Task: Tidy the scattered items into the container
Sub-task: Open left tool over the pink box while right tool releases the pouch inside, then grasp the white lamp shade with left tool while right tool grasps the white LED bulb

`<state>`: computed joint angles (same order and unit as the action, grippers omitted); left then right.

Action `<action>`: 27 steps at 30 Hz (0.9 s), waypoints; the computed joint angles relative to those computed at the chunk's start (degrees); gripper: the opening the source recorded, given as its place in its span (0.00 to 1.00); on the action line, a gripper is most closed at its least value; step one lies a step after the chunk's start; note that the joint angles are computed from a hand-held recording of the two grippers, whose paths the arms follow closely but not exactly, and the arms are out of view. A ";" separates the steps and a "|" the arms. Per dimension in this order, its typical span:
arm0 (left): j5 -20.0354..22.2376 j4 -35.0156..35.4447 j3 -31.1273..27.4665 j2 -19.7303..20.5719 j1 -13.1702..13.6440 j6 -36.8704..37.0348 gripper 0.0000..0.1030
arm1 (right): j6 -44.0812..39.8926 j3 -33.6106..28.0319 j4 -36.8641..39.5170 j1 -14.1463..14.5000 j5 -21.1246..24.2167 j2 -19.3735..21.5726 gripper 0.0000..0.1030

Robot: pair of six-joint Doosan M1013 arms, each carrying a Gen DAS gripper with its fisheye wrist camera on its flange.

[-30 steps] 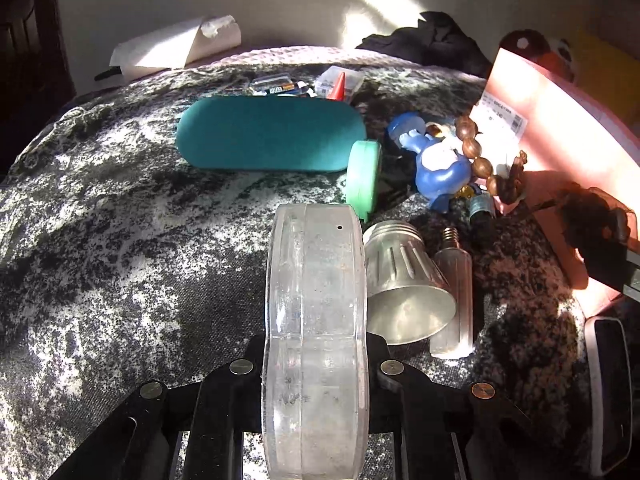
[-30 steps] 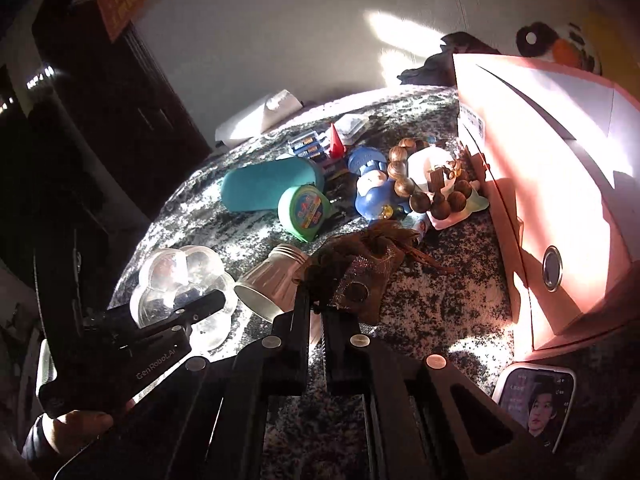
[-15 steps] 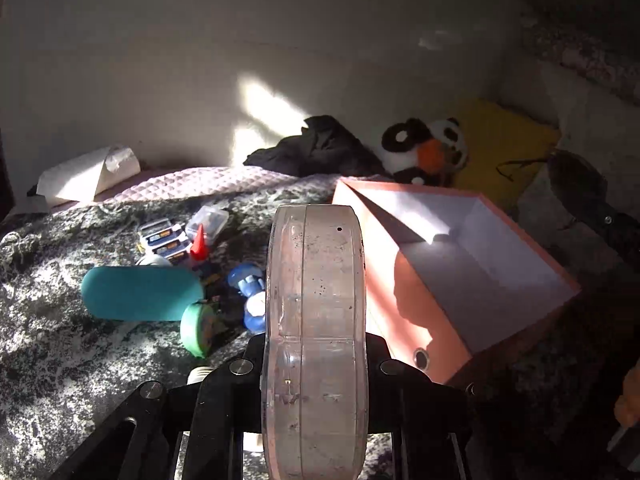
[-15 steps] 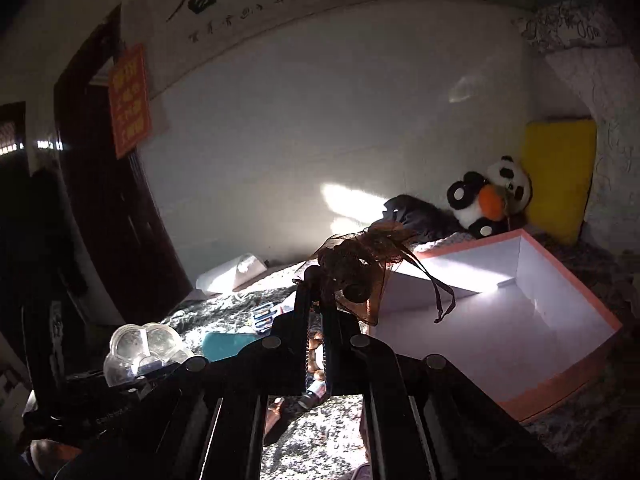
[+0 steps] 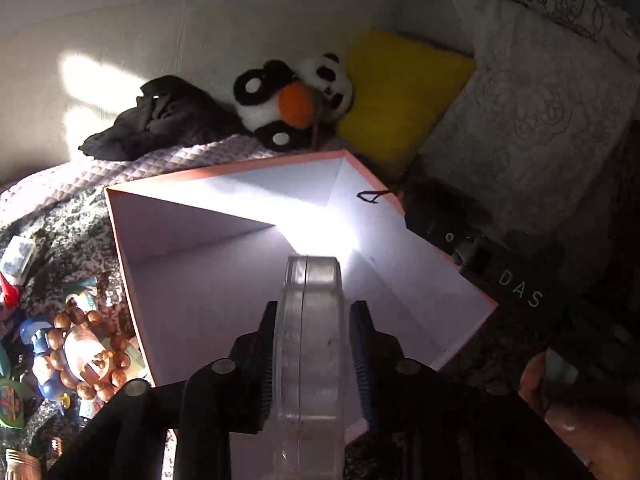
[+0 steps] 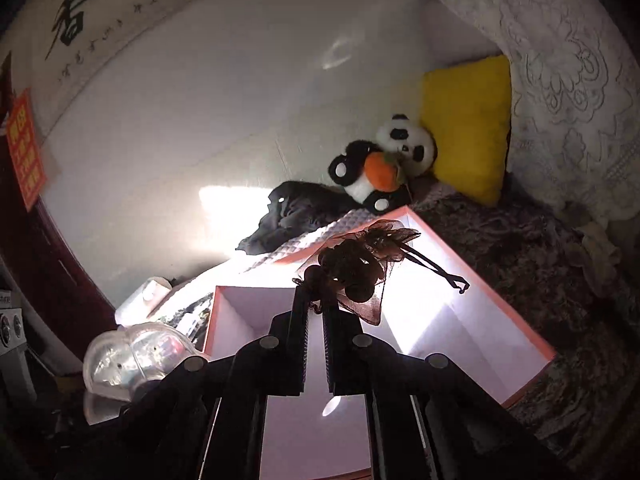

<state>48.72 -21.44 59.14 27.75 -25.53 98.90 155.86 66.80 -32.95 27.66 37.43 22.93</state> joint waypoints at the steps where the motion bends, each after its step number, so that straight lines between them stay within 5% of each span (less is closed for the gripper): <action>1: -0.85 0.21 0.42 -0.35 -0.02 -0.49 0.75 | -0.81 -0.89 1.36 -0.21 1.88 0.62 0.17; 2: -2.34 0.45 1.19 -0.98 0.00 -0.42 0.77 | -1.18 -1.65 1.89 -0.25 3.88 1.16 0.37; 3: -3.58 0.85 1.81 -1.53 0.05 -0.02 0.77 | -0.87 -2.15 1.49 -0.18 5.55 1.52 0.68; 4: -4.51 1.27 2.34 -2.05 0.19 0.21 0.77 | 0.37 -2.23 -0.34 0.09 6.78 1.57 0.75; 10: -7.14 3.56 7.64 -5.72 4.16 -1.82 0.77 | 8.04 -0.81 -12.73 3.07 7.89 -0.09 0.76; 14: -9.84 11.91 14.37 -8.35 8.29 -8.26 0.79 | 3.07 -1.54 -12.50 6.67 4.23 0.16 0.76; 16: -11.01 17.14 17.76 -9.25 10.01 -12.57 0.79 | -3.07 -3.01 -6.63 7.96 1.51 1.44 0.76; 19: -10.09 17.91 21.61 -9.36 12.46 -13.60 0.79 | -19.62 -6.79 11.81 9.12 -0.94 5.08 0.76; 23: -8.47 16.23 24.81 -8.36 14.43 -13.61 0.79 | -35.35 -15.18 30.44 10.55 7.43 12.95 0.64; 24: -8.36 16.05 25.16 -8.08 14.54 -13.80 0.79 | -36.18 -17.31 31.47 10.87 10.16 14.80 0.54; 27: -8.76 15.47 25.32 -7.54 14.65 -14.08 0.79 | -35.07 -21.54 31.79 11.21 15.33 18.57 0.51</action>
<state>39.97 -5.97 84.46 20.21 -10.88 84.81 120.79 45.26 -1.16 38.87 52.76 41.50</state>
